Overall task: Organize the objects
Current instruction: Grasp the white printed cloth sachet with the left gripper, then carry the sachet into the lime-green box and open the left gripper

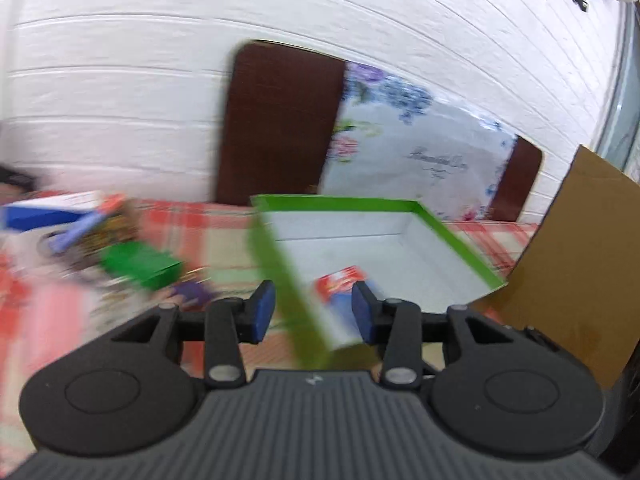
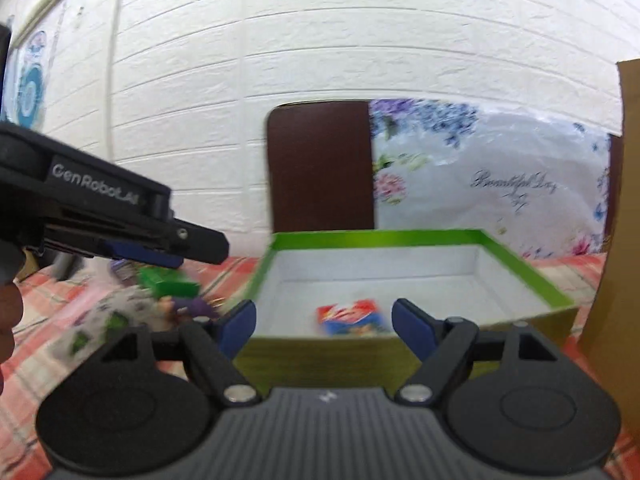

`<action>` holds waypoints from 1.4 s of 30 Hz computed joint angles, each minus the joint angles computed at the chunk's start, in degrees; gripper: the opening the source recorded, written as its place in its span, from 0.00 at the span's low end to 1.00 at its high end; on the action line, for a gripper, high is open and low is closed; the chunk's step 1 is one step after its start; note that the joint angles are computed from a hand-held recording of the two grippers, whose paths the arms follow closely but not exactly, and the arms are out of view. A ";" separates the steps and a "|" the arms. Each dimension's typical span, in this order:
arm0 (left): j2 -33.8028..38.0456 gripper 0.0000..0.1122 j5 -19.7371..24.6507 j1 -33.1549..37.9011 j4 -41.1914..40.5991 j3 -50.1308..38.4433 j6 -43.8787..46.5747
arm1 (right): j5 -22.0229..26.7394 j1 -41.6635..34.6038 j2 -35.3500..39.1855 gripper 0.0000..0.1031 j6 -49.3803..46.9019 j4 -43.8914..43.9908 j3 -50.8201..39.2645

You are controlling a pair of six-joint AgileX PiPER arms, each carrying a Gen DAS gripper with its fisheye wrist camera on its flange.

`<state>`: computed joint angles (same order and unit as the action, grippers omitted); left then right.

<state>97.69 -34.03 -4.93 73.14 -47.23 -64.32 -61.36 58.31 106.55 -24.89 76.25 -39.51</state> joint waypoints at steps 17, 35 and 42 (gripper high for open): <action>9.16 0.56 -6.77 17.64 10.25 -5.80 -3.23 | 34.42 -8.91 18.12 0.85 -35.74 13.03 -35.71; -0.08 0.37 -10.72 18.49 13.91 12.22 6.76 | 20.14 9.15 8.46 0.42 -21.39 7.30 -14.11; -5.91 0.37 -12.63 12.17 9.68 14.54 6.75 | 4.29 18.77 5.37 0.38 -16.38 10.79 -7.59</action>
